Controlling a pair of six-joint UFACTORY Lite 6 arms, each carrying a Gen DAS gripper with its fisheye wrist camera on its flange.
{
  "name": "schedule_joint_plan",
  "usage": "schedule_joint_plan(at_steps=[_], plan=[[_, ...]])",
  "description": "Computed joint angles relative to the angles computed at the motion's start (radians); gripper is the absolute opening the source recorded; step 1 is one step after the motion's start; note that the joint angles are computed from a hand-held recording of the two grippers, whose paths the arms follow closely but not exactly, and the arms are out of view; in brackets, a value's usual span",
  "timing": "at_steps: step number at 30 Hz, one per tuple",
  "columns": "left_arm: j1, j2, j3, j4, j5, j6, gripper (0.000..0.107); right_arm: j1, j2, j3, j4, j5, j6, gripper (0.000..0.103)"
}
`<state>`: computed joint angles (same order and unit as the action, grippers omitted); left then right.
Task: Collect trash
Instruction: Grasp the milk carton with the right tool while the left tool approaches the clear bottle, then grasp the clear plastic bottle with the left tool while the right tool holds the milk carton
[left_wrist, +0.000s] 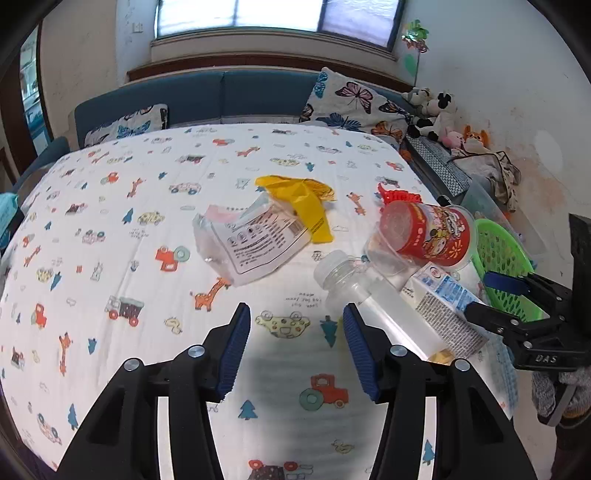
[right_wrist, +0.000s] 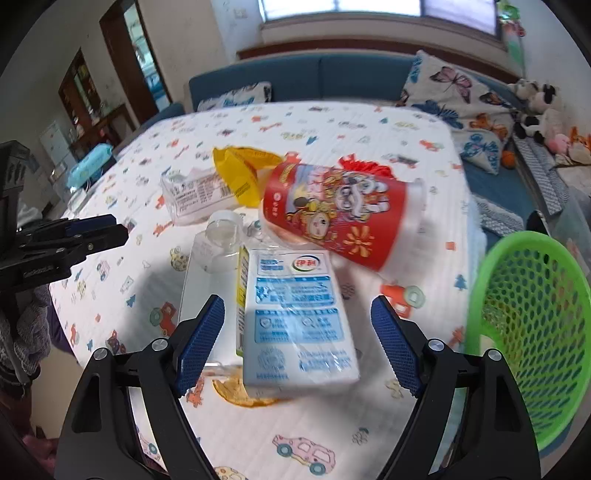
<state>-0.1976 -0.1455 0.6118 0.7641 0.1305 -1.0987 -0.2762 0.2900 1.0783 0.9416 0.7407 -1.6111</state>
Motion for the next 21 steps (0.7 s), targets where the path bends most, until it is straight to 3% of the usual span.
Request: schedule_joint_plan(at_steps=[12,18,21], plan=[[0.018,0.036,-0.008,-0.073,-0.029,0.053,0.055,0.102,0.154,0.133,-0.150,-0.063,0.180,0.081],[-0.015,0.096,0.043,-0.098,-0.016,0.039,0.059,0.083,0.188,0.156,-0.151,-0.021,0.180,0.066],[-0.047,0.121,0.074,-0.078,0.001,-0.007,0.063,0.060,0.172,0.146,-0.131,-0.003,0.159,0.066]])
